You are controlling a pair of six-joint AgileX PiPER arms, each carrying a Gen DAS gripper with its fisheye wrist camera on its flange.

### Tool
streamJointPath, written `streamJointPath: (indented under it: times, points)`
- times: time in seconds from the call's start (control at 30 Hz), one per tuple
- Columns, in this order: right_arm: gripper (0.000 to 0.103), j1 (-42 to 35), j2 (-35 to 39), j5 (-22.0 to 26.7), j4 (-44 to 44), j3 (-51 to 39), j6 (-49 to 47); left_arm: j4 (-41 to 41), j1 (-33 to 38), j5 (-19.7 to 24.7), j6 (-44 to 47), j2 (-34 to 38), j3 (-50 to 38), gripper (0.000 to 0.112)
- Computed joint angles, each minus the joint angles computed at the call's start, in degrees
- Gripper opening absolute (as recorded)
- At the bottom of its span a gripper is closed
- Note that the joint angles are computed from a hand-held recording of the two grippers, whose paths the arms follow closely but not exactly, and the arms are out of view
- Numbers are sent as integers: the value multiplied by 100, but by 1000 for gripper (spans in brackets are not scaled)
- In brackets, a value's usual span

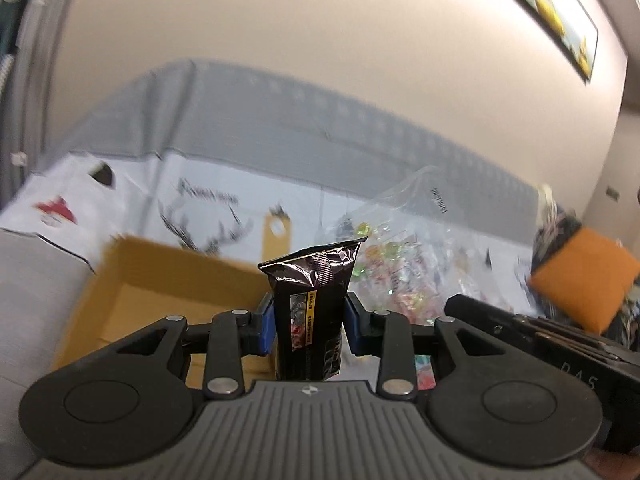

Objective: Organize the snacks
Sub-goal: 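Carry the chocolate bar and candy bag into the box and release both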

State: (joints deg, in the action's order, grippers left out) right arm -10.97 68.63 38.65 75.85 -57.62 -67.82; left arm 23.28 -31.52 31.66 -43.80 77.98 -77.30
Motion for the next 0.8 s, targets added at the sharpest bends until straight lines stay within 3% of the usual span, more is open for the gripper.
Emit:
streamJointPath:
  times: [0.2, 0.33, 0.63, 0.8]
  points:
    - [1, 1011, 0, -429, -532, -431, 586, 626, 141, 146, -435, -481, 270, 38]
    - [1, 1491, 235, -734, -836, -557, 859, 378, 405, 46, -253, -482, 461, 38]
    - [1, 2022, 952, -1080, -1173, -497, 1344, -957, 1270, -554, 899, 106, 941, 38]
    - [1, 2162, 1462, -1164, -1249, -496, 1479, -2513, 1804, -784, 2416, 693, 1068, 38]
